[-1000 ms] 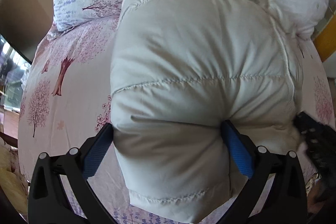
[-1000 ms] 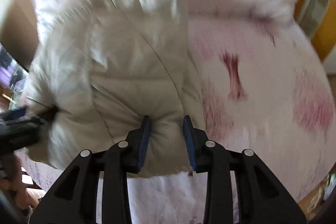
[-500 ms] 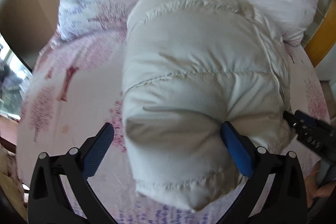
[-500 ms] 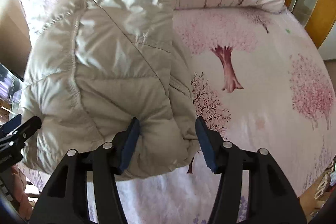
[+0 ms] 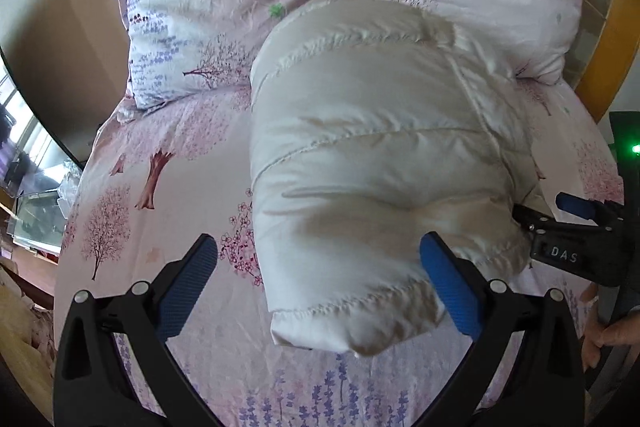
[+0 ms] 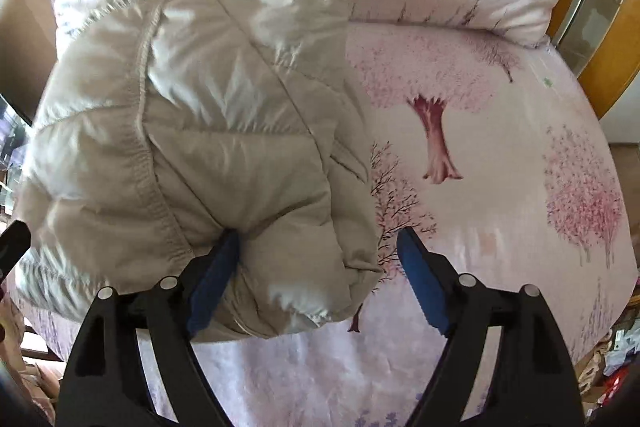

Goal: Fold large clothes

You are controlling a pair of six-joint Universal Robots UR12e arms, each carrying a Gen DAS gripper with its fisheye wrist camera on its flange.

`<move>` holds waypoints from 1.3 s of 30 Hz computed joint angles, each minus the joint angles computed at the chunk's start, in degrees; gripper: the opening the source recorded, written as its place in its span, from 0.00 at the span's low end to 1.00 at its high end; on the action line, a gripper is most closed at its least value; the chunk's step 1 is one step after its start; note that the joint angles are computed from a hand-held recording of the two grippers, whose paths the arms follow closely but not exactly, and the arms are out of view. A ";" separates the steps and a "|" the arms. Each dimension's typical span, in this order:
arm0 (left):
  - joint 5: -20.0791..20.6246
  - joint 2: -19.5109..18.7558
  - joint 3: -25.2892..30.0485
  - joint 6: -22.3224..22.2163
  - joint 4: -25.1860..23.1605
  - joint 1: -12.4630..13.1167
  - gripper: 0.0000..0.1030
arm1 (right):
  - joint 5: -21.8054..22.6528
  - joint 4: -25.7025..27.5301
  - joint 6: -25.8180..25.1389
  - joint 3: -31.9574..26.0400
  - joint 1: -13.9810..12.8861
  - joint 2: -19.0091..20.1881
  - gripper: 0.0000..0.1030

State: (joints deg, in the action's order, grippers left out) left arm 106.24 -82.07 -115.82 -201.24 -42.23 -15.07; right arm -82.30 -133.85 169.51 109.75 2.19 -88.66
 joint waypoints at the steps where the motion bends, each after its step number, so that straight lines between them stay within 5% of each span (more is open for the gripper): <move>1: -1.35 0.71 -0.51 0.00 0.97 0.47 0.98 | 0.11 -0.57 -0.39 0.41 -0.13 -0.70 0.80; 5: -2.65 2.49 -1.67 -0.97 1.78 0.97 0.98 | -2.25 -3.31 -0.99 1.91 0.57 -2.79 0.92; 11: -1.35 4.49 -2.91 -3.68 -1.06 0.86 0.98 | -1.70 -8.94 0.04 4.91 0.58 -6.23 0.97; 17: 2.71 5.65 -3.28 -6.75 -6.34 0.01 0.98 | -1.06 -4.15 -3.97 4.21 1.18 -7.55 0.97; 22: 1.79 6.59 -3.62 -7.65 -9.12 0.24 0.98 | 1.39 3.17 -4.93 3.07 0.83 -8.07 0.97; 39: -1.25 4.73 -3.51 -7.51 -12.80 -1.67 0.98 | -1.45 9.28 -4.02 4.46 1.51 -8.27 0.97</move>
State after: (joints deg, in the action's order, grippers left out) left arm 104.99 -77.33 -119.33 -208.75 -55.03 -16.74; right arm -83.75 -124.57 165.49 114.21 3.70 -96.93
